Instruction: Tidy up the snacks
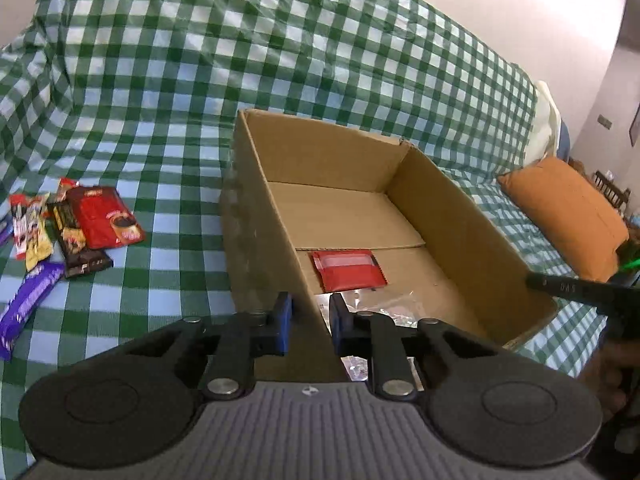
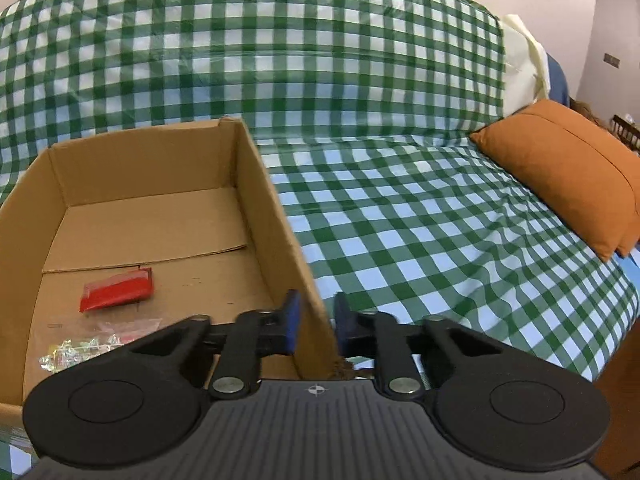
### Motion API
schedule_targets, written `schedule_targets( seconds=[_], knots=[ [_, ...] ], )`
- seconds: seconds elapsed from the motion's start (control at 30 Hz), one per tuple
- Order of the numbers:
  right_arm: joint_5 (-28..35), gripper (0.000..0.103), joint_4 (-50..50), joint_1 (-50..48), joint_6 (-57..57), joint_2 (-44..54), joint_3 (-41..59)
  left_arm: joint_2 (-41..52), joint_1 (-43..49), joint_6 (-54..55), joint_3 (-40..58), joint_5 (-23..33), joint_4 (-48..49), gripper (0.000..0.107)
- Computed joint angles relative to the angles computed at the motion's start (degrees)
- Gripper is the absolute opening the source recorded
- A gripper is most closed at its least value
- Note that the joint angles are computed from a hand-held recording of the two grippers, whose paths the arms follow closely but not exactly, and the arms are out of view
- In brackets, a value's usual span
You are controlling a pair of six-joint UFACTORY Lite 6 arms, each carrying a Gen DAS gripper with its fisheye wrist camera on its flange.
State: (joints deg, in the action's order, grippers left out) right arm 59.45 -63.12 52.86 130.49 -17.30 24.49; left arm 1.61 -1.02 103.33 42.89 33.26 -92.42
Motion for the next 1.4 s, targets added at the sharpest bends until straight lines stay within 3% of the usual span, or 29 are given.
schedule_targets(
  seconds=[0.2,0.33,0.47,0.53,0.7,0.73,0.83,0.87,0.93,1.0,1.03,1.17,1.33,1.4],
  knots=[
    [3.3,0.014,4.9,7.9,0.4,0.5,1.6,-6.2,4.1,-6.6,-2.7,2.0,11.2,0.02],
    [7.0,0.015,9.9,13.3,1.9,0.9,3.3,-8.1,8.1,-6.5,-4.0,6.4,16.0,0.02],
    [9.6,0.027,9.6,15.4,6.0,3.0,5.3,-11.3,11.5,-4.7,-4.8,9.9,16.4,0.022],
    [13.8,0.036,7.9,18.2,8.1,6.1,8.2,-13.9,13.7,-4.6,-4.2,11.3,18.1,0.032],
    [22.7,0.052,0.4,25.5,12.4,16.2,17.3,-13.7,23.2,13.9,-1.5,16.6,13.1,0.051],
    [24.0,0.054,-1.7,26.4,12.6,18.1,19.0,-10.8,25.0,19.0,0.2,17.4,10.7,0.056],
    [25.0,0.054,-9.2,27.7,13.1,22.6,23.1,0.2,27.2,30.3,6.2,15.1,1.5,0.056],
    [24.6,0.054,-11.2,27.7,13.3,23.5,24.1,3.6,27.0,32.9,8.1,12.1,-1.6,0.053],
    [22.7,0.054,-15.4,27.2,13.8,25.6,26.4,7.8,24.7,32.2,12.4,1.9,-5.6,0.019],
    [20.2,0.054,-19.2,26.5,12.8,29.4,30.4,12.0,24.8,27.5,17.5,-2.0,-4.8,0.015],
    [18.5,0.052,-21.3,25.9,11.9,31.2,32.6,13.8,25.2,25.1,19.8,-2.7,-3.5,0.006],
    [11.9,0.03,-27.8,24.4,9.7,40.6,44.6,24.1,27.3,9.7,33.4,-2.4,9.6,0.004],
    [-1.8,0.026,-32.9,19.3,10.0,50.9,58.2,36.4,29.0,-16.2,50.9,-1.0,29.0,0.004],
    [-7.0,0.026,-31.5,16.2,8.3,55.5,64.4,38.8,28.9,-20.0,54.1,-0.3,33.0,0.004]
  ],
)
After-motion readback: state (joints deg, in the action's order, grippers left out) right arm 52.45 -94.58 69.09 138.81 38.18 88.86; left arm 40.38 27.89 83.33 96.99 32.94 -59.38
